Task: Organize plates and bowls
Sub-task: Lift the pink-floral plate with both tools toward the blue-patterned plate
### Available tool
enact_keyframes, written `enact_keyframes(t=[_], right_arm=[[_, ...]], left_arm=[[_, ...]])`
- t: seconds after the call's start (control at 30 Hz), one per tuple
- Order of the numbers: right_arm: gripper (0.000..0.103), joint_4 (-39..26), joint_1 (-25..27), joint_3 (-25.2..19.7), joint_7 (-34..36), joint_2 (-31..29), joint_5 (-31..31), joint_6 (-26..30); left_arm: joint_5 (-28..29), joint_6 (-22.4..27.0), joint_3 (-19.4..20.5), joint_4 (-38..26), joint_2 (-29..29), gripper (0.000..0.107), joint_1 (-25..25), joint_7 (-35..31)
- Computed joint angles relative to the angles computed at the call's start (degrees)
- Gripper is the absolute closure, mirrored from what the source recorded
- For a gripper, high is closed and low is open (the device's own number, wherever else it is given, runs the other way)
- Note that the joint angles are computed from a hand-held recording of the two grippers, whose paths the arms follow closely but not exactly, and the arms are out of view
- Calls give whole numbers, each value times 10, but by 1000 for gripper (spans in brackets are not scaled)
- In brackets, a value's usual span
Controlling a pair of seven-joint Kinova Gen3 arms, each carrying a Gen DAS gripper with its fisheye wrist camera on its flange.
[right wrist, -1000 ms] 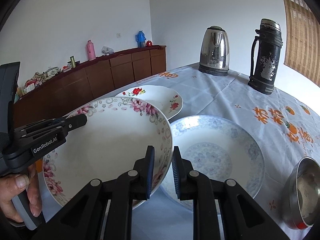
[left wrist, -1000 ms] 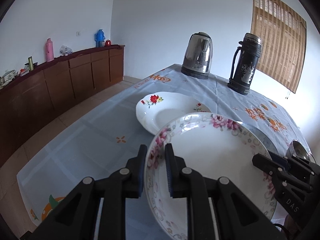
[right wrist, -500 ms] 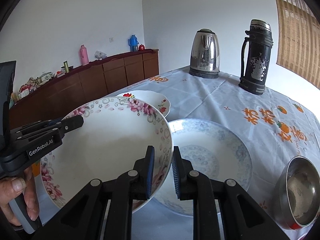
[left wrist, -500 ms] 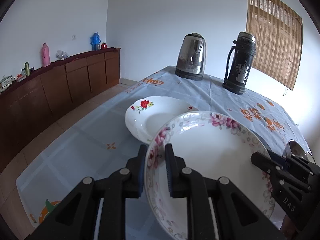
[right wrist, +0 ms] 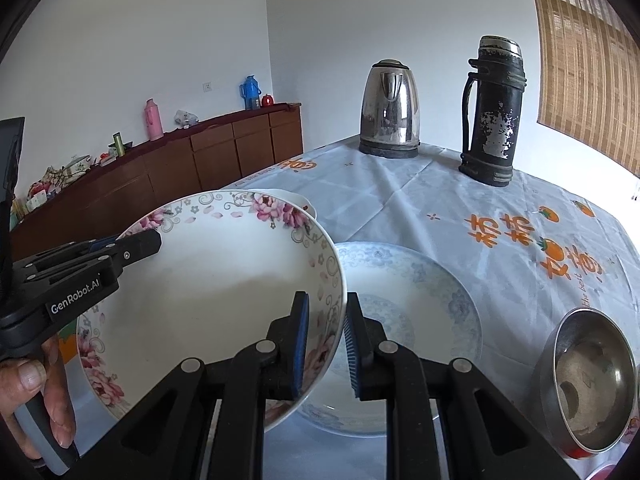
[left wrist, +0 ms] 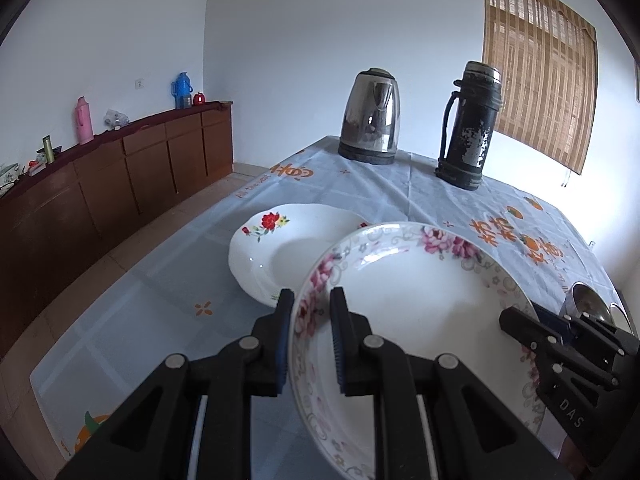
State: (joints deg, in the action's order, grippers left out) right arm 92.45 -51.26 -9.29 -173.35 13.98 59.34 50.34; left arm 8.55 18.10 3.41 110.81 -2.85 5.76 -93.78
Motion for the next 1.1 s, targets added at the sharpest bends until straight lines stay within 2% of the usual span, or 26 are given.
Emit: enact_keyframes(t=[1.1], right_arm=[[84, 9, 20, -4, -42, -11, 0, 34]], left_arm=[[-73, 6, 22, -46, 34, 93, 27, 67]])
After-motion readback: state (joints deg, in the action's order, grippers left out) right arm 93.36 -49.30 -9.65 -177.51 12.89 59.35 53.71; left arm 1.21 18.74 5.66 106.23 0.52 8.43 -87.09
